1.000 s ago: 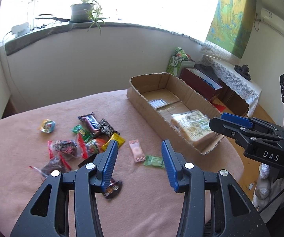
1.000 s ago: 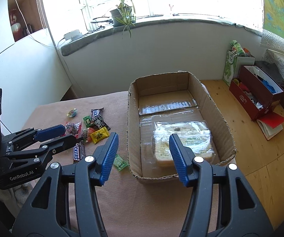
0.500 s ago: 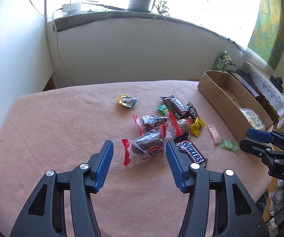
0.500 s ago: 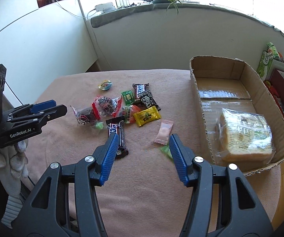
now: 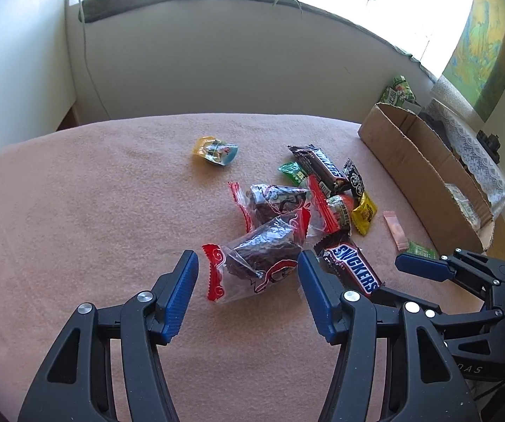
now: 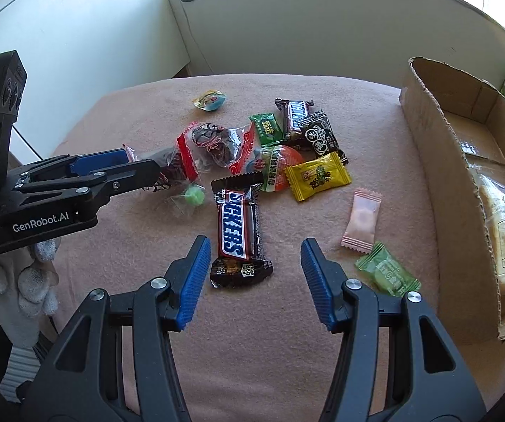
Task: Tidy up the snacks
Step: 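Reach the right gripper to the Snickers bar and grasp it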
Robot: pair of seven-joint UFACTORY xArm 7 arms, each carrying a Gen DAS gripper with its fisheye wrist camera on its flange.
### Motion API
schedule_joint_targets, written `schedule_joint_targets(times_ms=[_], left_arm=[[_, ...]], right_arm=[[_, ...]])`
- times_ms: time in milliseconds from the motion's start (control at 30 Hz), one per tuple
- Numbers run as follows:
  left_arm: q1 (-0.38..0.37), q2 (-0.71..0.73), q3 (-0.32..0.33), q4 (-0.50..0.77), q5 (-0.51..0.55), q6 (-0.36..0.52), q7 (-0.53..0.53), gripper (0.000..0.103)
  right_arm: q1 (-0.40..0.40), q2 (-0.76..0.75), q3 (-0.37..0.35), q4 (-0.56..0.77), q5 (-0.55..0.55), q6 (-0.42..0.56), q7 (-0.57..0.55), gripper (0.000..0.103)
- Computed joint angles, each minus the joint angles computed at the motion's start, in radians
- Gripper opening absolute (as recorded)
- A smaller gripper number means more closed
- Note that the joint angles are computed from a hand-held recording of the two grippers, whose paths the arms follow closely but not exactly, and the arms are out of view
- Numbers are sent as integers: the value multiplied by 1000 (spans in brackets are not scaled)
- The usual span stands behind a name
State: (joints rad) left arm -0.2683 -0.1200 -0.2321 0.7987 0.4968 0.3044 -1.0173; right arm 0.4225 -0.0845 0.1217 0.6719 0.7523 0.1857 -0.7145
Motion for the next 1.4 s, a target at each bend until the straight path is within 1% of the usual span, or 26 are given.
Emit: schedule_joint_targets(times_ms=[100, 233, 333, 400, 467, 600, 733, 767, 800, 833, 867, 1100, 1400], left_arm=[[-8, 11, 8, 0, -29, -17, 30, 58], [-8, 21, 8, 5, -26, -28, 23, 58], [-9, 30, 15, 5, -39, -52, 27, 54], [-9, 35, 13, 8, -30, -58, 20, 51], [-10, 34, 14, 5, -26, -65, 17, 49], [-9, 31, 14, -1, -19, -73, 14, 47], [-7, 38, 10, 6, 2, -71, 1, 44], [-7, 36, 9, 6, 13, -68, -8, 44], [-7, 34, 9, 4, 17, -71, -14, 43], [-8, 31, 11, 0, 12, -76, -13, 42], [-8, 29, 13, -5, 7, -81, -13, 41], [9, 4, 6, -31, -4, -96, -27, 38], [48, -68, -20, -81, -28, -114, -42, 38]], right_arm=[[-3, 25, 8, 16, -12, 0, 11, 56], [-17, 58, 25, 41, -28, 3, 17, 56], [-28, 80, 41, 58, -33, 6, 21, 56], [-35, 88, 51, 63, -42, 6, 29, 56], [-40, 99, 60, 70, -52, 0, 33, 56], [-51, 105, 72, 75, -79, 0, 54, 47], [-51, 122, 82, 84, -124, -11, 98, 43], [-56, 131, 84, 91, -122, -13, 90, 42], [-58, 132, 86, 91, -138, -15, 103, 33], [-60, 135, 89, 93, -150, -15, 114, 31], [-63, 137, 92, 95, -149, -14, 114, 31], [-80, 129, 109, 88, -62, -8, 48, 31], [-55, 76, 83, 51, 25, 0, -21, 31]])
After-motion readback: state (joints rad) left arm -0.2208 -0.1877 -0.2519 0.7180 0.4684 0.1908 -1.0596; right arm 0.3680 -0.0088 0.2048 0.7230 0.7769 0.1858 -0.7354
